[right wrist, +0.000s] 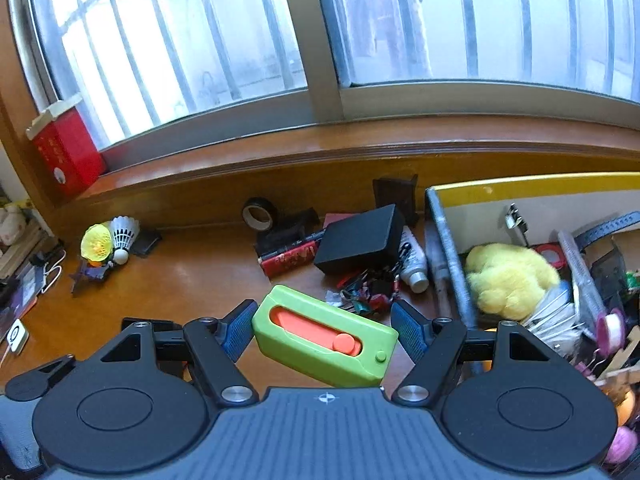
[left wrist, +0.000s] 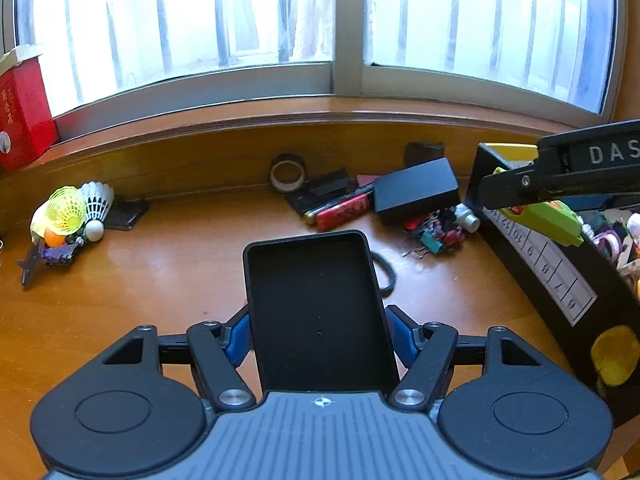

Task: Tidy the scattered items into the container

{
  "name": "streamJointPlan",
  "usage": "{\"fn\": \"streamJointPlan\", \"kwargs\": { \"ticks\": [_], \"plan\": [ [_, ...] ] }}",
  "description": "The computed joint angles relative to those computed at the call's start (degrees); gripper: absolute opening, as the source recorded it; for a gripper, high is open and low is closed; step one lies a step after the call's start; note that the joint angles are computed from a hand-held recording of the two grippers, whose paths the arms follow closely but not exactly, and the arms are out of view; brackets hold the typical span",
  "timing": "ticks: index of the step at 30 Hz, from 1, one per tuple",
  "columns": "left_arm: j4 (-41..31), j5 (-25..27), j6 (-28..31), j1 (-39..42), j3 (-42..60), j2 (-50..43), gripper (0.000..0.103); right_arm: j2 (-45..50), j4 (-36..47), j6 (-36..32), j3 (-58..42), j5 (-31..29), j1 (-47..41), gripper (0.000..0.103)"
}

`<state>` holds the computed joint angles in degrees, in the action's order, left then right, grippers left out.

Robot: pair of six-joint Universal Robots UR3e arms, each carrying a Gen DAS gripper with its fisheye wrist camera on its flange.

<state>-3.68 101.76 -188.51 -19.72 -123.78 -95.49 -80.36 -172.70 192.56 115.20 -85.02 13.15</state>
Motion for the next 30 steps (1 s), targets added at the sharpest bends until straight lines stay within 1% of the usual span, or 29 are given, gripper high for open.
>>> {"fn": "streamJointPlan", "kwargs": {
  "ticks": [8,15,23,30],
  "plan": [
    [-3.0,4.6,-4.1,-6.4,10.5,-6.7,0.07,-6.3,0.2,-5.6,5.6,6.9,-8.0,0.072],
    [-6.2,7.0,-6.5,-10.2,18.7,-11.9,0.07,-10.2,1.9,-10.1,8.5,12.2,-14.3,0.072],
    [-9.3,7.7,-7.9,-12.9,26.6,-16.4,0.07,-14.4,3.4,-13.8,10.9,17.1,-20.3,0.072],
    [-11.8,6.6,-8.3,-14.3,32.9,-19.5,0.07,-17.2,5.1,-16.0,12.4,18.7,-24.3,0.072]
  ]
}}
